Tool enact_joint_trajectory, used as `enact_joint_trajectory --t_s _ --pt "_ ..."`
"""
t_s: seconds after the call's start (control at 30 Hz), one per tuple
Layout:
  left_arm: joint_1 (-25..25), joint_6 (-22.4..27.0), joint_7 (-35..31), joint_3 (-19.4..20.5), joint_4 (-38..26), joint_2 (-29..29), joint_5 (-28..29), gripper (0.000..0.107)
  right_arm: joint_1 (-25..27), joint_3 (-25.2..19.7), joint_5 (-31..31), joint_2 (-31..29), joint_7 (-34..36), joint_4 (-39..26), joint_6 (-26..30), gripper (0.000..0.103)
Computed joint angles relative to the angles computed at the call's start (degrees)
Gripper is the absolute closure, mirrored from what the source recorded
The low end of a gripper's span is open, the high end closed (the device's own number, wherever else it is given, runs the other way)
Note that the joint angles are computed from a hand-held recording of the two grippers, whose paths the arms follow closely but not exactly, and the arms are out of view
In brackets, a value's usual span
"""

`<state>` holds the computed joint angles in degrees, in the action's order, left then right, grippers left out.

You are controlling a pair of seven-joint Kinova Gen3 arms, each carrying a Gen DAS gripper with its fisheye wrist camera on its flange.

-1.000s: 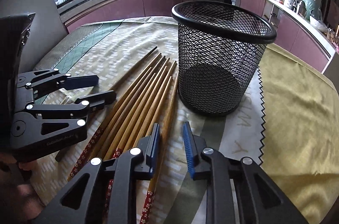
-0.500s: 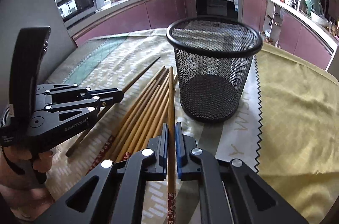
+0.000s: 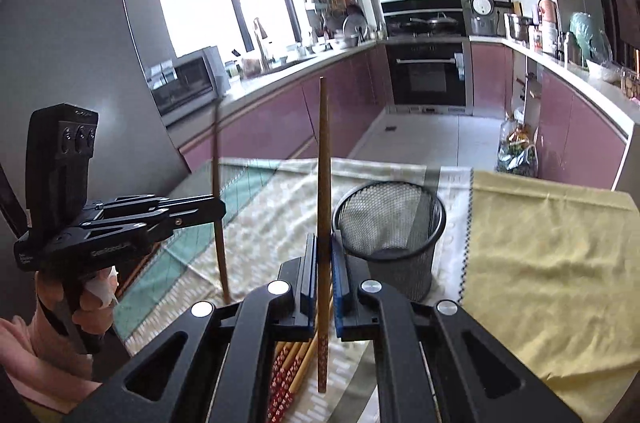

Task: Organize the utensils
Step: 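Lift the chopstick with the right gripper and drop it into the mesh cup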

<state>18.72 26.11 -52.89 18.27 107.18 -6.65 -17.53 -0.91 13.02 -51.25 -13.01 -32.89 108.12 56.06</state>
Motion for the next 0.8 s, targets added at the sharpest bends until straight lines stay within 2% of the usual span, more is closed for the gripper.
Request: enact_joint_trajectory --t_s 0.27,0.4,0.5,0.63,0.8 --pt "0.91 -1.58 -8.49 -1.89 -4.73 -2.42 7.07 0.1 1.02 2.75 -6.52 1.74 4.08 -5.31 3.34 0.097" --pt "-0.29 -1.93 -8.81 0.12 -8.98 -1.3 6.17 0.1 2.22 2.14 -9.19 2.63 5.14 -7.71 1.93 0.097" --pt "-0.45 -1.71 -7.76 1.49 -12.5 0.7 4.01 0.1 2.69 0.7 -9.94 3.02 5.28 -8.14 -1.39 0.097" --pt "2.06 2.24 -5.71 1.91 -17.72 5.31 -0.25 0.1 2.87 -0.91 -8.63 5.33 4.21 -9.36 -4.88 0.097" --pt "5.59 7.83 -8.37 -0.6 -21.48 11.85 2.05 0.1 4.32 -3.42 -3.46 8.97 0.01 -11.45 -3.8 0.097"
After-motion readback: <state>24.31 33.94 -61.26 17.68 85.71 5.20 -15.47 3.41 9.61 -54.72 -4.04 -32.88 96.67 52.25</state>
